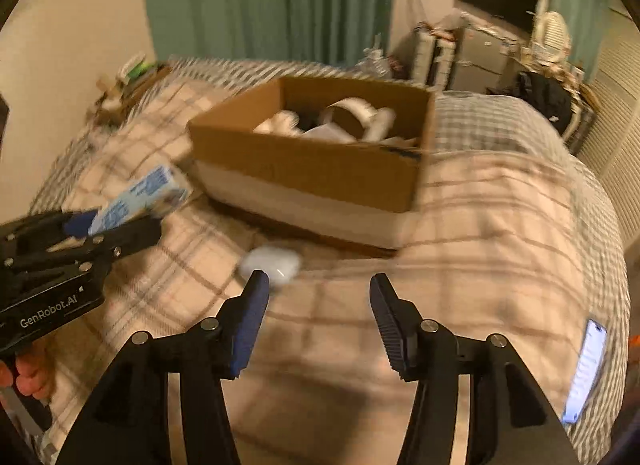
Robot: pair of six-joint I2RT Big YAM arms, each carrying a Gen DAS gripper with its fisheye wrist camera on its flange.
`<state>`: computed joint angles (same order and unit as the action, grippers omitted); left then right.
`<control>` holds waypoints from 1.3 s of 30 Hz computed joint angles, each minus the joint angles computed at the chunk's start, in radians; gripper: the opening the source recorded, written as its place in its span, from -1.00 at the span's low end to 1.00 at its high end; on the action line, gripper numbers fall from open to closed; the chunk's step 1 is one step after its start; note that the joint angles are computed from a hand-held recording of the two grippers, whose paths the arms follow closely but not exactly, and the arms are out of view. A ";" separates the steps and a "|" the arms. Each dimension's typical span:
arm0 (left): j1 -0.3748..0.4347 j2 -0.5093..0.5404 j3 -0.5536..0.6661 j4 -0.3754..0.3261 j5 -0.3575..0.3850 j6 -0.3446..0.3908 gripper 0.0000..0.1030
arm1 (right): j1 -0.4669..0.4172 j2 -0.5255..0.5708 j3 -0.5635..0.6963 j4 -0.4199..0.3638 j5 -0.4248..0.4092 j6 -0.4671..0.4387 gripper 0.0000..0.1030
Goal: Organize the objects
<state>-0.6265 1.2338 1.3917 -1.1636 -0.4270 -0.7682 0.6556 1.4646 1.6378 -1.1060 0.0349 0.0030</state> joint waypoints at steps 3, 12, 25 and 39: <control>0.028 -0.004 -0.015 -0.009 -0.008 -0.005 -0.18 | 0.029 0.086 0.062 -0.042 -0.009 -0.023 0.01; 0.052 -0.028 -0.051 -0.011 -0.019 -0.019 -0.19 | 0.066 0.261 0.178 -0.142 -0.002 -0.024 0.26; 0.020 -0.043 0.015 -0.051 -0.022 -0.001 -0.18 | 0.058 0.045 0.064 -0.030 0.012 -0.031 0.03; 0.138 0.202 0.420 -0.078 0.052 0.243 -0.18 | -0.042 0.297 0.687 -0.197 -0.012 -0.088 0.03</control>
<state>-0.4880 1.4362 1.8114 -1.2414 -0.3752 -0.5249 0.6135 1.7618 2.3243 -1.3026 0.0225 -0.0849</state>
